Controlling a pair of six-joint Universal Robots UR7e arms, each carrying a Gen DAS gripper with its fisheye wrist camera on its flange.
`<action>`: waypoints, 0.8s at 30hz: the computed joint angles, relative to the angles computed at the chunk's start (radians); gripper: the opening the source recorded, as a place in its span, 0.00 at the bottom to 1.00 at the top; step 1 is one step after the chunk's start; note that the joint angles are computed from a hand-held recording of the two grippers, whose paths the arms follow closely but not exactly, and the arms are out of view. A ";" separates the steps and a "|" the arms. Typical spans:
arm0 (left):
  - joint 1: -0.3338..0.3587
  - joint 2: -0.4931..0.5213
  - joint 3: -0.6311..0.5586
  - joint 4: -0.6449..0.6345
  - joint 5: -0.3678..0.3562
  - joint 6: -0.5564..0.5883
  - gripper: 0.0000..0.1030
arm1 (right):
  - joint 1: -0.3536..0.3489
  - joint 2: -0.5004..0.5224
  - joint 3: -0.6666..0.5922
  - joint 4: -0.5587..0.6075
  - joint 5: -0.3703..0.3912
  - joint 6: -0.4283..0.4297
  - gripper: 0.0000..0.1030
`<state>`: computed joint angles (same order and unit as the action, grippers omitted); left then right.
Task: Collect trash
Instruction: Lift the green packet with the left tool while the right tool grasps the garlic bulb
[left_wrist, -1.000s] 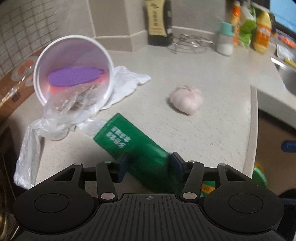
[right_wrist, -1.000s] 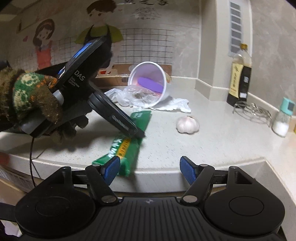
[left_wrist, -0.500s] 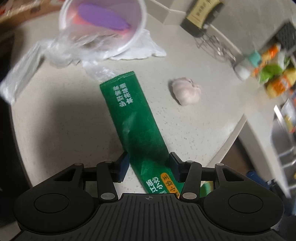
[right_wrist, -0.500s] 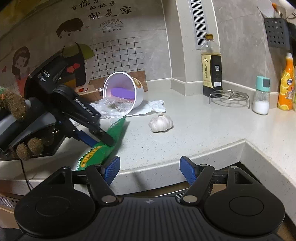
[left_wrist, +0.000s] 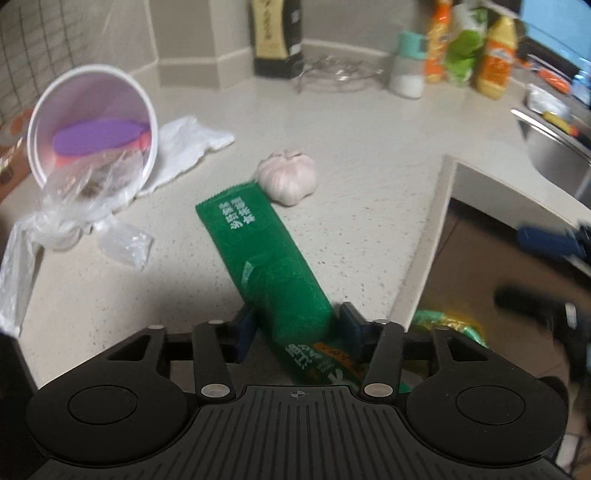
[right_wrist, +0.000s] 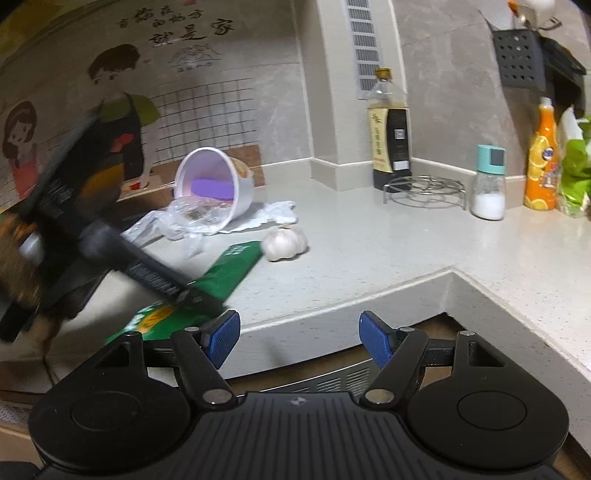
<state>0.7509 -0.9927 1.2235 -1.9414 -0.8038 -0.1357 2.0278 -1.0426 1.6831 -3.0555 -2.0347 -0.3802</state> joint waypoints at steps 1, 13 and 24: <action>-0.005 -0.019 0.035 -0.050 0.005 0.027 0.33 | -0.002 0.004 -0.007 -0.004 -0.007 0.004 0.70; -0.014 -0.202 0.224 -0.257 -0.012 0.085 0.21 | -0.002 0.235 -0.393 0.249 -0.018 0.094 0.70; -0.012 -0.266 0.266 -0.266 0.007 0.087 0.21 | -0.005 0.493 -0.758 0.502 -0.135 0.187 0.51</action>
